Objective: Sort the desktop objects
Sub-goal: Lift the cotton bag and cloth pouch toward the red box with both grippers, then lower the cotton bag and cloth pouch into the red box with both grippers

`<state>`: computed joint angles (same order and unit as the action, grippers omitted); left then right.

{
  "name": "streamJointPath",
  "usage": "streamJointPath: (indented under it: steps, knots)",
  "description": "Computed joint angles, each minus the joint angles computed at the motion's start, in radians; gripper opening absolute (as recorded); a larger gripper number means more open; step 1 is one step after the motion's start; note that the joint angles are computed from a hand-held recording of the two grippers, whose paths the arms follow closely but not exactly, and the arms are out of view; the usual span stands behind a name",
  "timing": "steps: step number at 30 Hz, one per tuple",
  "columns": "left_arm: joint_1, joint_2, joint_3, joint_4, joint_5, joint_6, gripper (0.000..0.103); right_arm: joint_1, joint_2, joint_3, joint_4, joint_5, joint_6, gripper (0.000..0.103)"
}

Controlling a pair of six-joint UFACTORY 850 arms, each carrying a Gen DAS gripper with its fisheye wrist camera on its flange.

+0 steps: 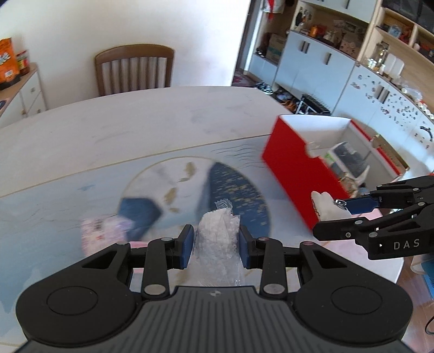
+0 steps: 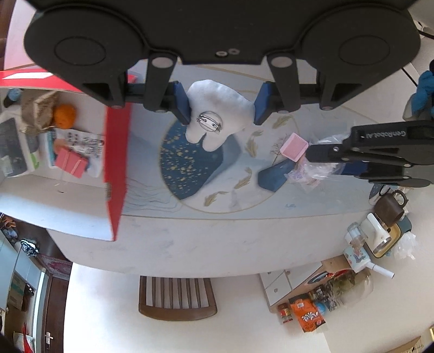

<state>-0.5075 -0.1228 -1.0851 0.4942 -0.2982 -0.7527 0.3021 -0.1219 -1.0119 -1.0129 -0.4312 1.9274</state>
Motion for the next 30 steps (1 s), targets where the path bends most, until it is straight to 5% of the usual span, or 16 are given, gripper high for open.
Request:
streamJointPath:
  steps: [18, 30]
  knots:
    - [-0.147, -0.255, -0.32, -0.062, -0.007, 0.091, 0.033, -0.057, 0.276, 0.278, -0.096, -0.062, 0.097, 0.049]
    - [-0.192, -0.457, -0.578, -0.116, -0.103, 0.243, 0.033, -0.149, 0.405, 0.416, -0.109, -0.082, 0.085, 0.049]
